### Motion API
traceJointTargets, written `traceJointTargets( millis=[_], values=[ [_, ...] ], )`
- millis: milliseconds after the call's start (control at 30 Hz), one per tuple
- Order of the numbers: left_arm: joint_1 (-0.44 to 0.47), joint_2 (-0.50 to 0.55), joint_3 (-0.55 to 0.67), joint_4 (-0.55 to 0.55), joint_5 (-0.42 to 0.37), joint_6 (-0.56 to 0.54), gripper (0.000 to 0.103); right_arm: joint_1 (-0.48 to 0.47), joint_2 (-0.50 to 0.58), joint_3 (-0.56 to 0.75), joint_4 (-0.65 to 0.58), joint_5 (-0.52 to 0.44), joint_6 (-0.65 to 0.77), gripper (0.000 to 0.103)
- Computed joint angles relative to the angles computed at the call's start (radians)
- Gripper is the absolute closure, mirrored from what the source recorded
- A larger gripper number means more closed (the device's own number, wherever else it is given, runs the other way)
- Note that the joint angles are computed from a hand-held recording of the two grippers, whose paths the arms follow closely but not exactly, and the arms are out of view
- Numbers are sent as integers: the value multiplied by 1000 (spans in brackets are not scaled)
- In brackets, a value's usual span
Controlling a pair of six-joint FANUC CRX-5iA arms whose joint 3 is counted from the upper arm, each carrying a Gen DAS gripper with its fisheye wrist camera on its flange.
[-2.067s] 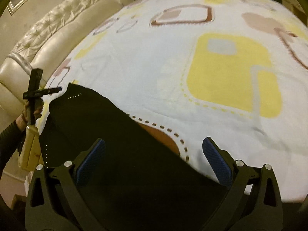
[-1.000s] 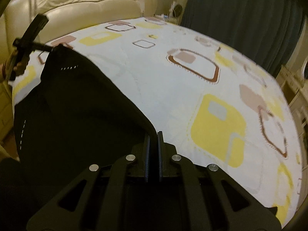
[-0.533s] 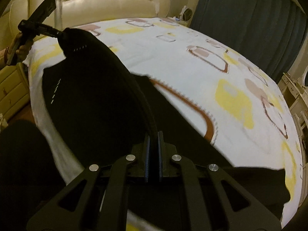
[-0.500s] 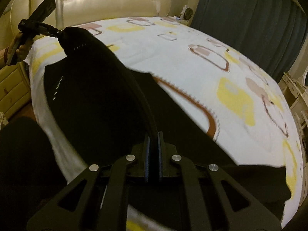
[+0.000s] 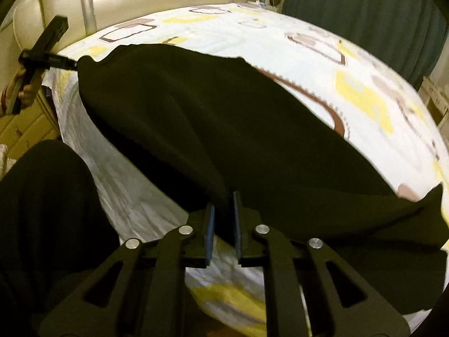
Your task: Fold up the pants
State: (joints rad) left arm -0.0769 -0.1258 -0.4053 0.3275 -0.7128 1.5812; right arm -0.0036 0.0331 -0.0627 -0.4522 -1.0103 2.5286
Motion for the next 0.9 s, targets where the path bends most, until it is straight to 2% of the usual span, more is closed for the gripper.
traceJointTargets(
  millis=[67,167,233,300,400,500,567,667,767,833,900],
  values=[
    [-3,-11,5,-35,-11,35,73,-26,15,24,-32,-46,-7,86],
    [4,-57,-18,-49,-31,47,62,-93,46,92,-112,-149,-37,74],
    [1,-83,-10,-95,-51,91,51,-166,74,159,-193,-236,-75,59],
    [-2,-111,8,-161,-77,163,49,-239,99,222,-256,-287,-136,53],
    [-30,-122,65,-272,-104,308,47,-348,158,337,-317,-315,-269,49],
    [-51,-111,110,-312,-90,387,39,-437,232,440,-307,-260,-438,48],
    [-77,-83,152,-351,-86,444,38,-524,311,528,-288,-212,-640,48],
    [-117,-18,220,-377,-81,486,37,-641,402,606,-316,-215,-883,48],
    [-169,60,303,-435,-95,519,33,-752,451,618,-455,-280,-957,48],
    [-201,115,355,-458,-110,528,32,-786,470,619,-512,-324,-967,48],
    [-224,166,402,-458,-125,526,32,-820,464,585,-580,-325,-989,48]
  ],
)
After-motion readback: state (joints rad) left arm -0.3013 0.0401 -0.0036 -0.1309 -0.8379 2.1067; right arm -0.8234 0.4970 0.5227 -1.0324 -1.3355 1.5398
